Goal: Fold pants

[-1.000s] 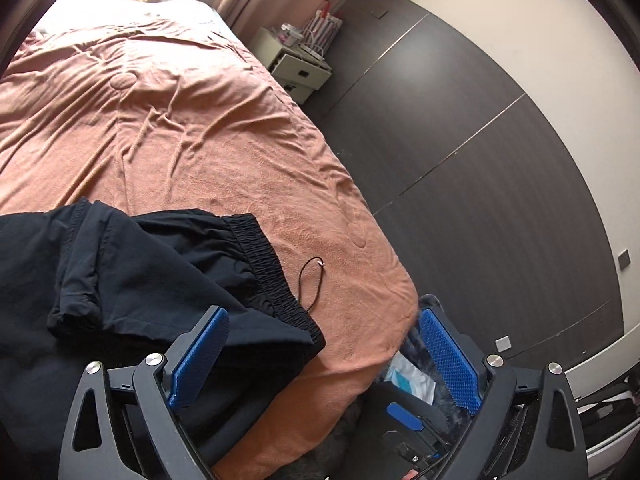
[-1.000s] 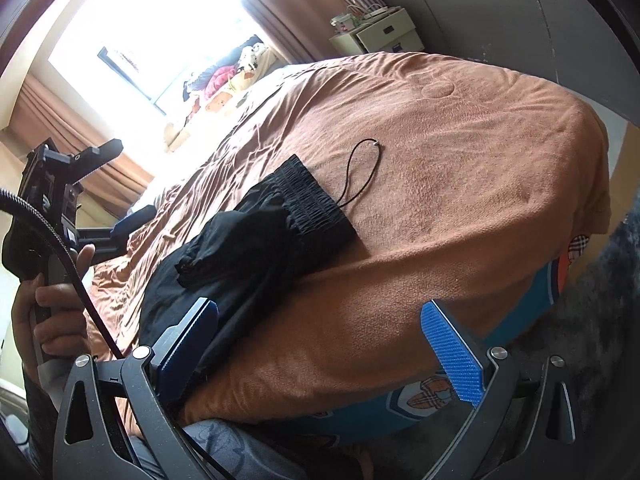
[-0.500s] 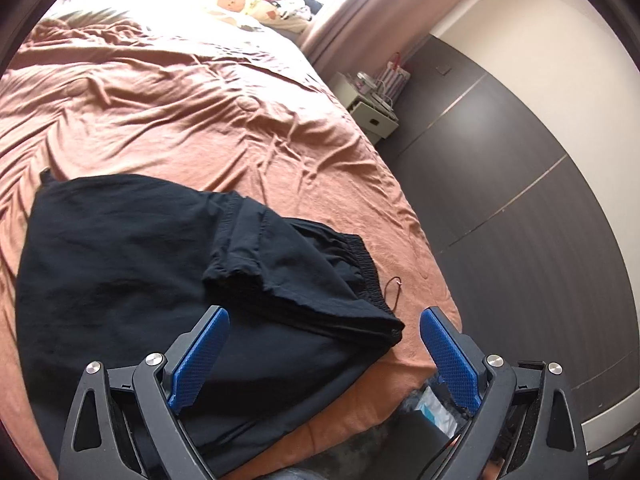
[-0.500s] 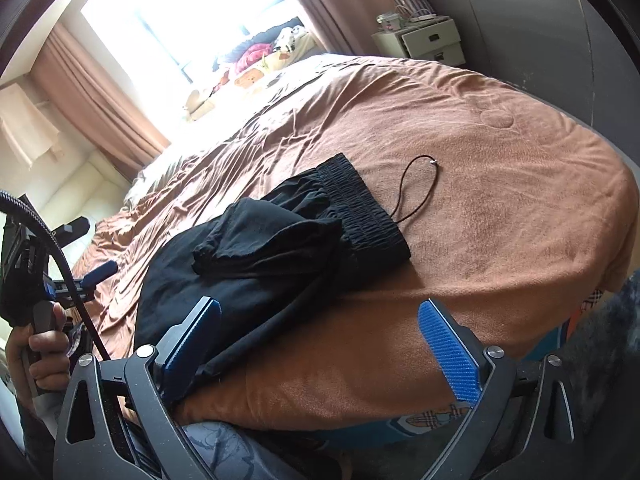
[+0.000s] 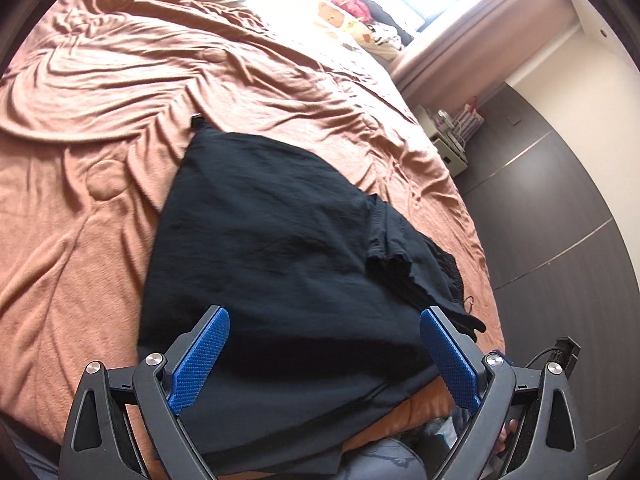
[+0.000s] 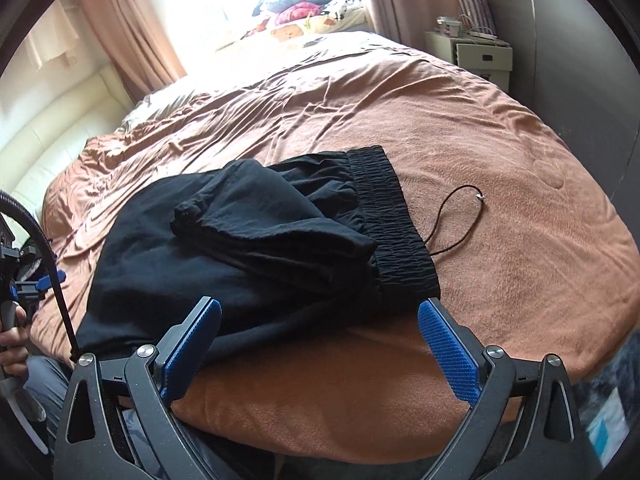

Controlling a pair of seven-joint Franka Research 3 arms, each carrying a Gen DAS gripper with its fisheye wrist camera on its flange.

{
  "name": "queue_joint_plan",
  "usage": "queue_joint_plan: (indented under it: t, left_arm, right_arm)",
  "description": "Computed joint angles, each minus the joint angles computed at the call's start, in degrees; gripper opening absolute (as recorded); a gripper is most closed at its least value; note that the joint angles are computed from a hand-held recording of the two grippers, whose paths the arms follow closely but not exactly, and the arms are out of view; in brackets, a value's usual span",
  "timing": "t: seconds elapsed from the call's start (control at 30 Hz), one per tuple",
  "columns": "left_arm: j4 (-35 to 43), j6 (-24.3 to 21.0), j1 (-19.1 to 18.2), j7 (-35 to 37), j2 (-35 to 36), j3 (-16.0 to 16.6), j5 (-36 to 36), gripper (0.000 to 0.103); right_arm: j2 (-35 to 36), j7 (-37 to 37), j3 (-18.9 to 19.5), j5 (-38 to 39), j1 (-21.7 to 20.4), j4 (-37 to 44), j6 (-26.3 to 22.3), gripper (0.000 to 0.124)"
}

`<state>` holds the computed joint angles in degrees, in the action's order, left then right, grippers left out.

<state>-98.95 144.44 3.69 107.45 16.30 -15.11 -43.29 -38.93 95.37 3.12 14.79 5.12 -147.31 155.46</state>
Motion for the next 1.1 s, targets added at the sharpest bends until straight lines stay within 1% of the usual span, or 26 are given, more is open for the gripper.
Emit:
queue_joint_plan:
  t: [0.07,0.13,0.2,0.23,0.3,0.4,0.57,0.63,0.7,0.77,0.8,0.83,0.87,0.9,0.93,0.97,1.07,1.1]
  left_arm:
    - [-1.1,0.2,0.5,-0.5,0.0,0.5,-0.1,0.095]
    - [-2.1,0.5,0.9,-1.0,0.0,0.8,-0.3,0.091]
    - [-2.9,0.5,1.2,-1.9,0.2,1.1,0.0,0.084]
    - [-3.1,0.5,1.3,-2.6,0.4,1.3,0.4,0.082]
    - [-3.5,0.4,1.5,-3.9,0.7,1.5,0.9,0.073]
    - [-3.9,0.1,1.9,-6.5,1.2,1.8,2.1,0.065]
    - [-5.5,0.7,2.9,-8.4,1.1,1.9,2.8,0.063]
    - [-5.9,0.3,3.2,-8.9,1.2,1.9,2.8,0.062]
    - [-5.8,-0.6,3.4,-9.3,1.5,1.7,2.7,0.056]
    - [-5.8,-1.4,3.7,-9.4,1.8,1.6,2.6,0.053]
    - [-5.9,-1.6,3.8,-9.1,1.7,1.5,2.5,0.051]
    - [-6.1,-1.7,3.8,-9.0,1.6,1.5,2.5,0.051]
    - [-6.2,-1.8,3.8,-8.8,1.5,1.5,2.4,0.051]
    - [-6.2,-2.0,3.8,-8.5,1.4,1.4,2.3,0.051]
    - [-6.3,-2.2,3.9,-8.3,1.3,1.4,2.1,0.051]
    - [-6.4,-2.3,3.9,-8.0,1.2,1.4,1.8,0.050]
    - [-6.7,-2.7,4.2,-6.8,0.8,1.4,0.4,0.050]
    - [-7.2,-3.0,4.4,-6.2,0.4,1.4,0.0,0.050]
  right_arm:
    - [1.5,-0.5,0.8,-1.5,-0.5,1.3,-1.1,0.100]
    - [2.7,-0.9,1.4,-2.9,-0.7,2.5,-1.7,0.100]
    - [3.9,-0.6,2.3,-4.5,-1.3,3.7,-2.4,0.100]
    - [4.6,-0.3,2.7,-5.4,-1.6,4.4,-2.7,0.100]
    - [5.8,-0.7,2.7,-6.5,-1.5,5.4,-3.1,0.100]
    - [7.9,-1.6,2.8,-8.0,-1.0,7.3,-3.5,0.100]
    - [11.4,-1.1,4.5,-13.0,-2.0,10.2,-4.1,0.100]
    - [12.9,-1.0,4.5,-13.8,-1.6,11.3,-4.1,0.100]
    - [13.9,0.2,5.3,-16.1,-2.3,11.9,-3.7,0.100]
    - [15.0,1.1,5.5,-17.9,-2.5,12.8,-3.8,0.100]
    - [15.3,1.7,5.7,-18.9,-2.7,12.9,-3.5,0.097]
    - [15.5,2.1,5.6,-19.6,-2.7,12.9,-3.3,0.083]
    - [15.7,2.5,5.6,-20.1,-2.7,13.2,-3.7,0.063]
    - [15.9,3.1,5.4,-20.4,-2.8,13.5,-4.3,0.053]
    - [15.8,3.8,5.1,-20.4,-2.7,13.6,-4.5,0.034]
    - [15.4,4.2,4.6,-20.0,-2.4,13.4,-4.2,0.020]
    - [13.6,5.2,4.1,-19.6,-2.6,12.4,-3.9,0.007]
    - [12.9,5.6,4.1,-19.5,-2.7,12.1,-4.1,0.006]
